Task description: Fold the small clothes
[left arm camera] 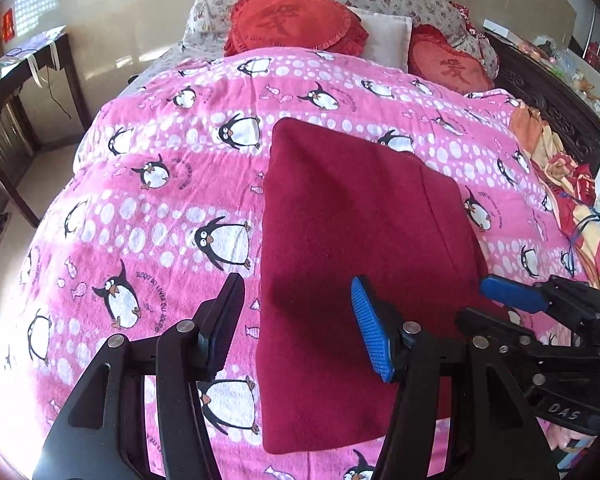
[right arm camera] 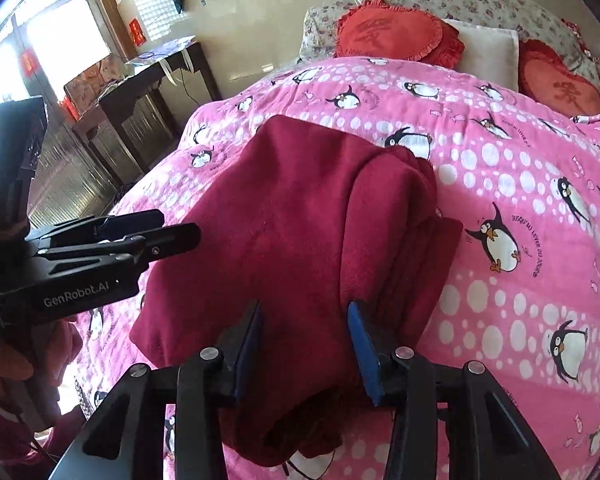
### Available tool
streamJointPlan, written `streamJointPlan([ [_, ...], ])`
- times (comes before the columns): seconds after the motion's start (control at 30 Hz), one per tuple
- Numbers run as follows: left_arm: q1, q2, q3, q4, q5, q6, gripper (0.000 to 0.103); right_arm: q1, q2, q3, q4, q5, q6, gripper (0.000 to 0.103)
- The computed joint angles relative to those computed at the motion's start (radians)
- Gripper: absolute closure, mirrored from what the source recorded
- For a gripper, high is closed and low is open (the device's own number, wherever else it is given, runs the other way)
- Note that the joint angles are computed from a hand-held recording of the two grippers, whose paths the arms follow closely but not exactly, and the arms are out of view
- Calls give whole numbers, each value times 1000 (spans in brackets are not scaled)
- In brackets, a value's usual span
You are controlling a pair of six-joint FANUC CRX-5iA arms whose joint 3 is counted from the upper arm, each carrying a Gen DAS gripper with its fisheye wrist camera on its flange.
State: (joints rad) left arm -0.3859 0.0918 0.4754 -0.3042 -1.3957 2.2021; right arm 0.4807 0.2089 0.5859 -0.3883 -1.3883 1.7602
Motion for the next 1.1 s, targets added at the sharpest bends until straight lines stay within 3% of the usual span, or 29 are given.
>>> streamJointPlan([
  [0.2,-41,-17,11,-60,-10,58,47,24,-78,-67,68,119,-69,55],
  [0.37,-68,-20,25,-95,-30,75,47,55,-102,-101,134,156,-137,52],
  [0.5,-92,-24,35,-134,-42,89,47,57,-109,-108,137,160,-176,39],
  [1.1,-115,-35,37,-161,-45,109,47,70,-118,-121,158,160,-204,38],
])
